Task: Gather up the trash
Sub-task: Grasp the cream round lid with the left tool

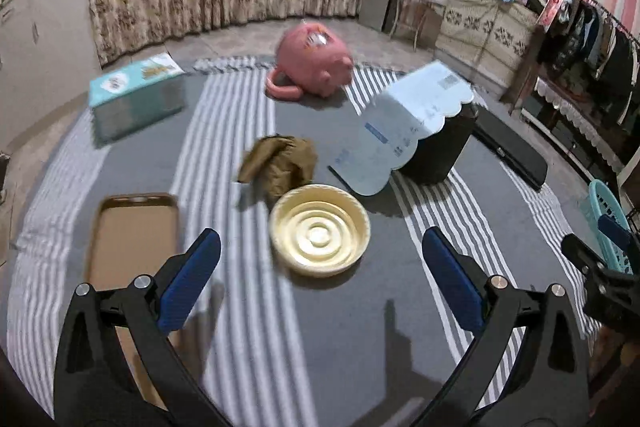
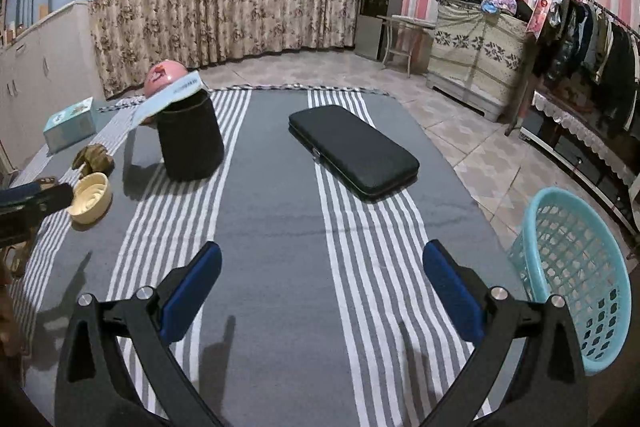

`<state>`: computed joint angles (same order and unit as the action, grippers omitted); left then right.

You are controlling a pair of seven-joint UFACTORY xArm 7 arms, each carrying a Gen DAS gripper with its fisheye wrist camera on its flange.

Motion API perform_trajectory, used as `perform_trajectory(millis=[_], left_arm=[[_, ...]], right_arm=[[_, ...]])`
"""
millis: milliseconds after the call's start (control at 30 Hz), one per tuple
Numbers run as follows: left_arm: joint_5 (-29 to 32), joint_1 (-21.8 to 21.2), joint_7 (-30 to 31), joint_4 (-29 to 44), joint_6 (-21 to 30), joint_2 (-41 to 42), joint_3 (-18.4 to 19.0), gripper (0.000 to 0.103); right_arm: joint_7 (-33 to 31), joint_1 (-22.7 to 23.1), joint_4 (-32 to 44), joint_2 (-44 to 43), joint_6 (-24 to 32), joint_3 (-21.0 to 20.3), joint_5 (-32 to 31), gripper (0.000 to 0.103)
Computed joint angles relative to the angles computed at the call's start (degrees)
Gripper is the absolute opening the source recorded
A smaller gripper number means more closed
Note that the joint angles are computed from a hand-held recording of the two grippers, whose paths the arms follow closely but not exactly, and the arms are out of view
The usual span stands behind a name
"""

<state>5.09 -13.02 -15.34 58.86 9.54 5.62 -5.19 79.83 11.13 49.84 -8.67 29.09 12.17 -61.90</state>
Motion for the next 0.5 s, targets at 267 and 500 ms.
perform_trajectory(millis=[267,500], left_arm=[[1.0,0.0,-0.7,5.6,5.7,4.8,-0.4,0.074],[-9.3,2.6,8.6,2.0,4.9,1.5,-2.3,0.061]], right_arm=[[-1.6,0.4,1.3,1.7,1.0,-0.7,3.6,0.098],[-0.9,1.9,4.5,4.3,0.6,-0.7,4.3,0.098]])
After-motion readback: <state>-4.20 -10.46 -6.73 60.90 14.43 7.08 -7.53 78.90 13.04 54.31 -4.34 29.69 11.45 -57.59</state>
